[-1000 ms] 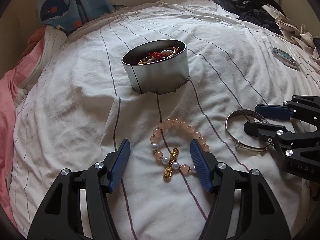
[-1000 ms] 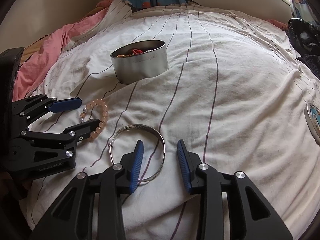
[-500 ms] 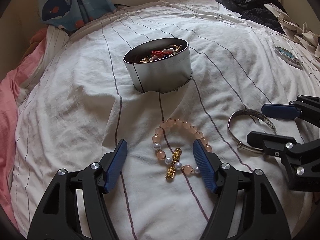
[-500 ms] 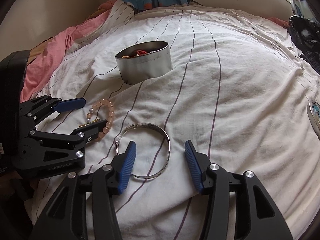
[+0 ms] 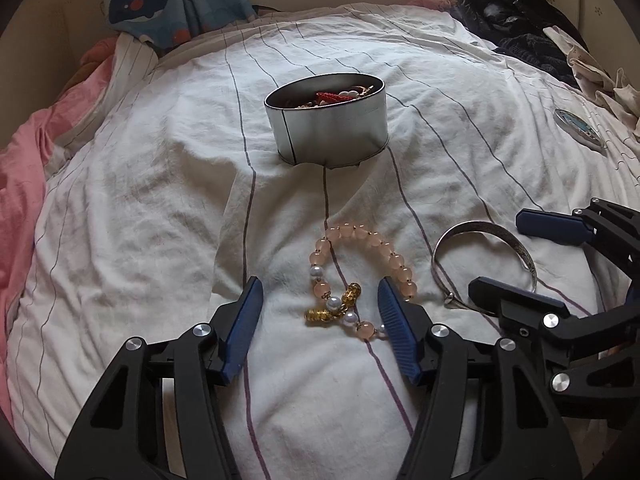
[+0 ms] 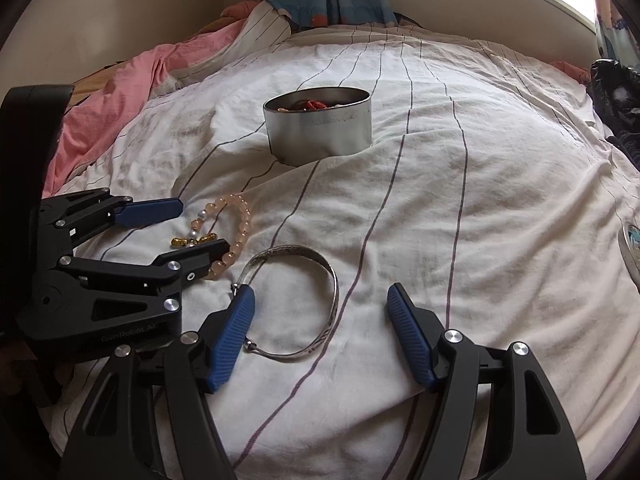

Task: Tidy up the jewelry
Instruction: 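Close the left gripper on the pink bead bracelet while the right grasps the silver bangle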

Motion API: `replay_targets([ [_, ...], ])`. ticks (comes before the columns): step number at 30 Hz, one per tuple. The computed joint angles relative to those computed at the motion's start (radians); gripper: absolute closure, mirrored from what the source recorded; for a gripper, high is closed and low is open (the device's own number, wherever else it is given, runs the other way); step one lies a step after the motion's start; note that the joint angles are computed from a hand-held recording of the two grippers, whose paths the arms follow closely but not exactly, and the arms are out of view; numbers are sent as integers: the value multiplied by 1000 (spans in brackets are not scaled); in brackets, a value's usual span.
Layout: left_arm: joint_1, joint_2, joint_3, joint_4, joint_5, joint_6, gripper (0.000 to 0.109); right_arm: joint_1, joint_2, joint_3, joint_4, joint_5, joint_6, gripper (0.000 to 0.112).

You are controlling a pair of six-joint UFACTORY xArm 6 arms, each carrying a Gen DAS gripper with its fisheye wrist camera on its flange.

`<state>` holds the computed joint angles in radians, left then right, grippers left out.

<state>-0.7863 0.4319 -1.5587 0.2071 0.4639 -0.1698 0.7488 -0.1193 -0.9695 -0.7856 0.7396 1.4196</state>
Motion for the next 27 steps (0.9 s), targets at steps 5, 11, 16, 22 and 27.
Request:
replay_targets([
  [5,2,-32,53,52,-49,-65,51,4,-13,15,-17,3,56,42],
  [11,8,-23,34,21,-60,-68,48,14,-30,33,-50,8,128,42],
  [16,-1,12,-19,-21,-16,-5,47,12,-30,35,-48,3,129,40],
  [22,1,10,-13,-41,-14,5,59,2,-35,47,-47,-23,135,38],
  [27,6,-14,27,90,-42,-137,65,0,-36,47,-47,-24,133,38],
])
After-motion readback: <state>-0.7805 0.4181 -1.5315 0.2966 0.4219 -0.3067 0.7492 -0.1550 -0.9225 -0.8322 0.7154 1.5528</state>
